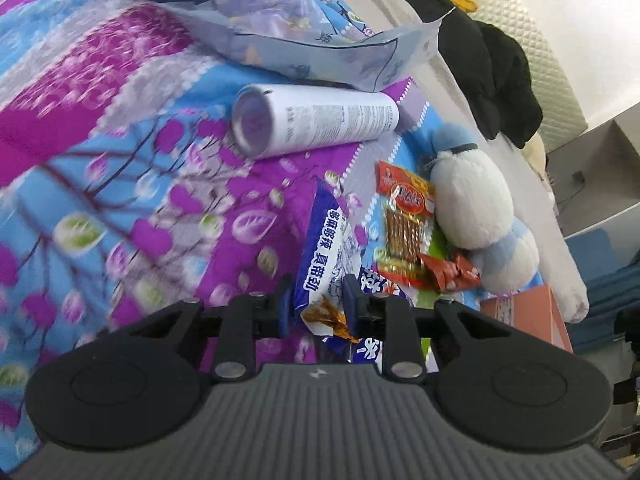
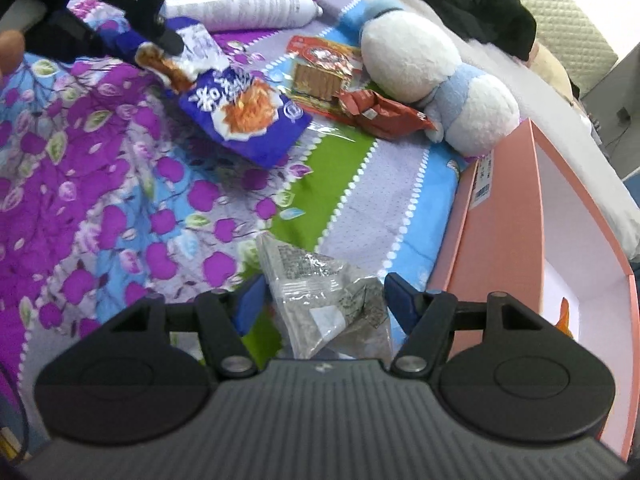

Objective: Organize snacks
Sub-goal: 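Close left tool on the blue snack bag and lift it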

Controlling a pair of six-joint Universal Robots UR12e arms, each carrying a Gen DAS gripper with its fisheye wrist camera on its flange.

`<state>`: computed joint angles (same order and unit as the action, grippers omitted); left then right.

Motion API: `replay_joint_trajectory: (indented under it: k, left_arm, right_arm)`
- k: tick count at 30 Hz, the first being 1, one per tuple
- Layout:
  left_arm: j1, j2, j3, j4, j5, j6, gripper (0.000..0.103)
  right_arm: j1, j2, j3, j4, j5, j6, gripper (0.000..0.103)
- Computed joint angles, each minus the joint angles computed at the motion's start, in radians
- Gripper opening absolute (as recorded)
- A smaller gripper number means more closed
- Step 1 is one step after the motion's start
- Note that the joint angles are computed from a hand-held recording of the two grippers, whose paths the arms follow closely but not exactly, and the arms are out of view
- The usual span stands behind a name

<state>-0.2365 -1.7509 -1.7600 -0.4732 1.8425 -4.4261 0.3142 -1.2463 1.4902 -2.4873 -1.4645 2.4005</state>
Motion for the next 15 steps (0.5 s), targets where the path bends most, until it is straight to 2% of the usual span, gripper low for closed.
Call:
replay_joint_trajectory:
  k: [4,10,15]
  left_arm:
    - [-0.038,0.029,-0.031,-0.007,0.033,-0.036,0.029]
    - [-0.098,0.073,-0.047,-0.083,0.091,-0.071,0.029]
    - [-0.127,0.1,-0.073,-0.115,0.088,-0.117,0.029]
  right_arm:
    - [-0.008,-0.034,0.056,-0.039,0.027,0.011,0.068]
    - [-0.03,-0.092,0.124,-0.067,0.091,0.043,0.068]
    - [-0.046,-0.113,0.166,-0.099,0.134,0.079,0.068]
